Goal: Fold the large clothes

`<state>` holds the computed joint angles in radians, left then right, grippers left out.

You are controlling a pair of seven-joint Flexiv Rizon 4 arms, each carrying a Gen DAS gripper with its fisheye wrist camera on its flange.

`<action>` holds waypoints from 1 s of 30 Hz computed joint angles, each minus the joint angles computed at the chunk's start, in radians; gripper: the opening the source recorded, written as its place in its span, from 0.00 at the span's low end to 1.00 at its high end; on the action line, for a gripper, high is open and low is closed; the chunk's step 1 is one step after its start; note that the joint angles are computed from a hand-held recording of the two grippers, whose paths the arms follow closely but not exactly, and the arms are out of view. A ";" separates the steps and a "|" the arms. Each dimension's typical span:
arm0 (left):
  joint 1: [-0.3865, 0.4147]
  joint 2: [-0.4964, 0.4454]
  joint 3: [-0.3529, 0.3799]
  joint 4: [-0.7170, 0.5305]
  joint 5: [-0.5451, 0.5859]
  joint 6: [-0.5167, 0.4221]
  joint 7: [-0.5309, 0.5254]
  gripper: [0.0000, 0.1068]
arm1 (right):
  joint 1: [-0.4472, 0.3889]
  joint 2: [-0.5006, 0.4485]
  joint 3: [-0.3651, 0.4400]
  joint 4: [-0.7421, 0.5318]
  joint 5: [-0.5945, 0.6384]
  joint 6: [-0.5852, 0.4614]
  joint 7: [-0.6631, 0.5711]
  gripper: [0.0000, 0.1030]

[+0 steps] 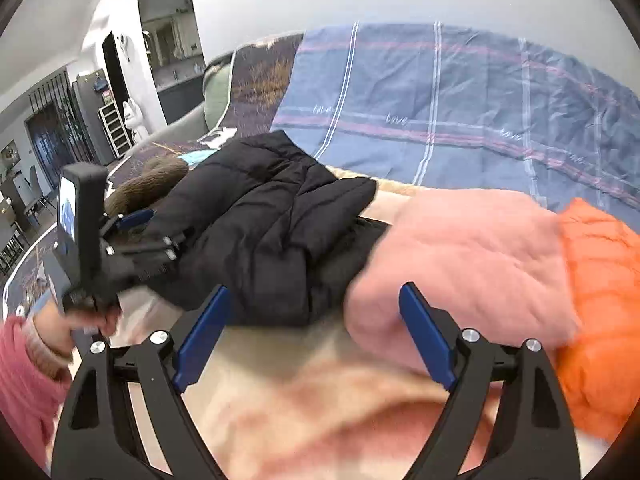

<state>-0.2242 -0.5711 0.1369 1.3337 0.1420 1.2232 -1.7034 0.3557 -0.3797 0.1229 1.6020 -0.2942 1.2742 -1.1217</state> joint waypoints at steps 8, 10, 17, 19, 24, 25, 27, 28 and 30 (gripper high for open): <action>0.038 0.291 -0.130 0.439 -0.134 0.205 0.069 0.94 | 0.032 0.298 -0.105 0.452 -0.307 0.194 0.385 0.80; 0.007 0.354 -0.120 0.516 -0.130 0.211 0.049 0.94 | 0.007 0.359 -0.081 0.521 -0.371 0.176 0.464 0.81; -0.112 0.524 -0.074 0.560 0.201 0.107 -0.290 0.94 | -0.126 0.545 0.065 0.669 -0.434 0.133 0.660 0.92; -0.115 0.562 -0.108 0.546 0.270 0.047 -0.361 0.94 | -0.185 0.595 0.116 0.688 -0.497 0.102 0.735 0.94; -0.094 0.650 -0.216 0.541 0.413 -0.053 -0.514 0.94 | -0.274 0.732 0.206 0.730 -0.591 -0.014 0.840 0.99; -0.088 0.663 -0.239 0.541 0.429 -0.075 -0.530 0.94 | -0.281 0.749 0.217 0.732 -0.602 -0.045 0.853 0.99; -0.078 0.686 -0.281 0.545 0.440 -0.118 -0.537 0.94 | -0.295 0.784 0.235 0.742 -0.631 -0.098 0.883 0.99; -0.076 0.696 -0.298 0.548 0.436 -0.138 -0.532 0.94 | -0.292 0.795 0.233 0.749 -0.633 -0.102 0.888 0.99; -0.073 0.704 -0.315 0.556 0.418 -0.145 -0.507 0.94 | -0.275 0.817 0.219 0.771 -0.595 -0.091 0.878 0.99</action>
<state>-0.2975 0.1325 -0.1780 1.8899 0.5597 1.0786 -2.2107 0.0810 0.4370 0.3417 2.3729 -0.8891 1.1828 -0.2437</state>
